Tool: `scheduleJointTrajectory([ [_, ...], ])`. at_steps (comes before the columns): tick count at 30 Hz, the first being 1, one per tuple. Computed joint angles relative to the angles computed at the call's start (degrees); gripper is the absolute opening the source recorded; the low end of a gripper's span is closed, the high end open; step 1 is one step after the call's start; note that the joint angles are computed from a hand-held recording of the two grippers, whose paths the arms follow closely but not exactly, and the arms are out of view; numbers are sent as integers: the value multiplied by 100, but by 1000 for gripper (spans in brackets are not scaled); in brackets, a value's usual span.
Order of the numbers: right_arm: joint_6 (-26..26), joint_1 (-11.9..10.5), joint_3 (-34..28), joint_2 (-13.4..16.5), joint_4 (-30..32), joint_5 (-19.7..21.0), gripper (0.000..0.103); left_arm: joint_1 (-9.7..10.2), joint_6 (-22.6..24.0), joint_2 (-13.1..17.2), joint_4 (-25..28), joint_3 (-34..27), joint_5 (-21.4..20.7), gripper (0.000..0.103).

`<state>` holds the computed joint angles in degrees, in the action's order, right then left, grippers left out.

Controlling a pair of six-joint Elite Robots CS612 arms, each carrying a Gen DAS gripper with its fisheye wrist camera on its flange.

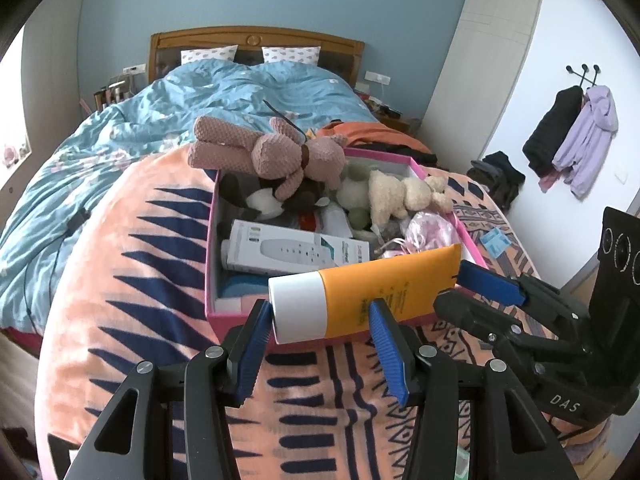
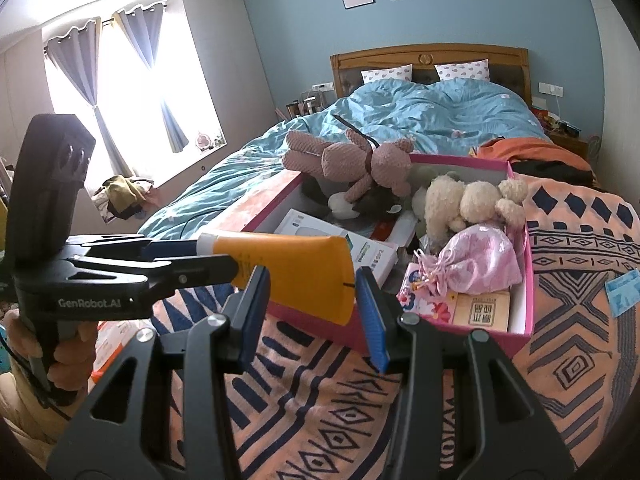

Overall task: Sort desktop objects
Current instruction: 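Lower the sunscreen tube with the right gripper into the pink box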

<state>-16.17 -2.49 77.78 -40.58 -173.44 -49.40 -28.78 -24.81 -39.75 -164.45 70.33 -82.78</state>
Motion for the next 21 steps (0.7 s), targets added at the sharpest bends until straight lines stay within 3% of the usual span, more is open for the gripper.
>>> scheduleJointTrajectory([
  [21,188,33,-592,286,347,-98,47,79,125,334,399,-670,66,51],
])
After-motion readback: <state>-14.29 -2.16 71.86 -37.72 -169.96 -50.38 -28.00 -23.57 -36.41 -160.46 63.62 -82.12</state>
